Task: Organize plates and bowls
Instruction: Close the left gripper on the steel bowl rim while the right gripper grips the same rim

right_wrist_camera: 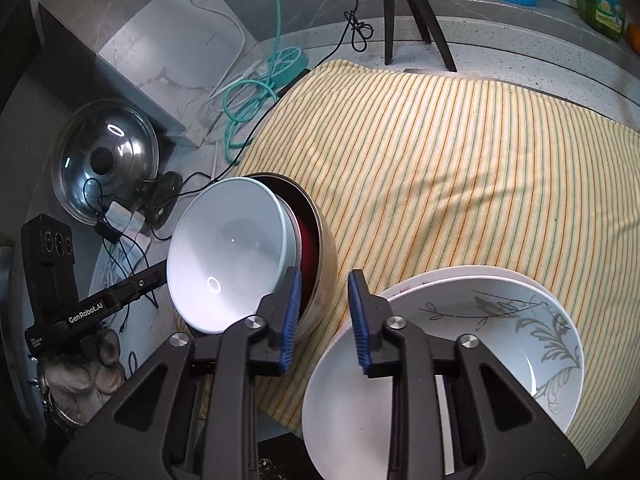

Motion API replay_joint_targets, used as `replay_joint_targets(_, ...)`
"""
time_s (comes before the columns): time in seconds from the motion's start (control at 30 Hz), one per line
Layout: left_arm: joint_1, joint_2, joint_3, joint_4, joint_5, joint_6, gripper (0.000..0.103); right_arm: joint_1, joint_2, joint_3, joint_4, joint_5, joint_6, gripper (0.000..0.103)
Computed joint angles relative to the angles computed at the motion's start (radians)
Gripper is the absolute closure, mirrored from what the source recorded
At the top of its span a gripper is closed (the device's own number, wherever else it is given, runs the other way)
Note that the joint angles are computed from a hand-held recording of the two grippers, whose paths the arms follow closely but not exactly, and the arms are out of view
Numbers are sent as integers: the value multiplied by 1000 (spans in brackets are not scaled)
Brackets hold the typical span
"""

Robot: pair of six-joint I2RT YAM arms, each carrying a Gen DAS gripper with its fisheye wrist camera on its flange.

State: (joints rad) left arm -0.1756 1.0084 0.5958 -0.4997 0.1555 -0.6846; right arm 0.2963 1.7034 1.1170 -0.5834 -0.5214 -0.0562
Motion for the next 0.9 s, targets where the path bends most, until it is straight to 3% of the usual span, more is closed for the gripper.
replay_joint_targets(0.4, 4, 58, 4, 55, 22, 17, 83, 29, 69, 37, -5, 5, 15, 90)
replay_joint_targets(0.9, 8, 88, 30, 15, 16, 61, 84, 42, 80, 39, 2, 12, 18, 90)
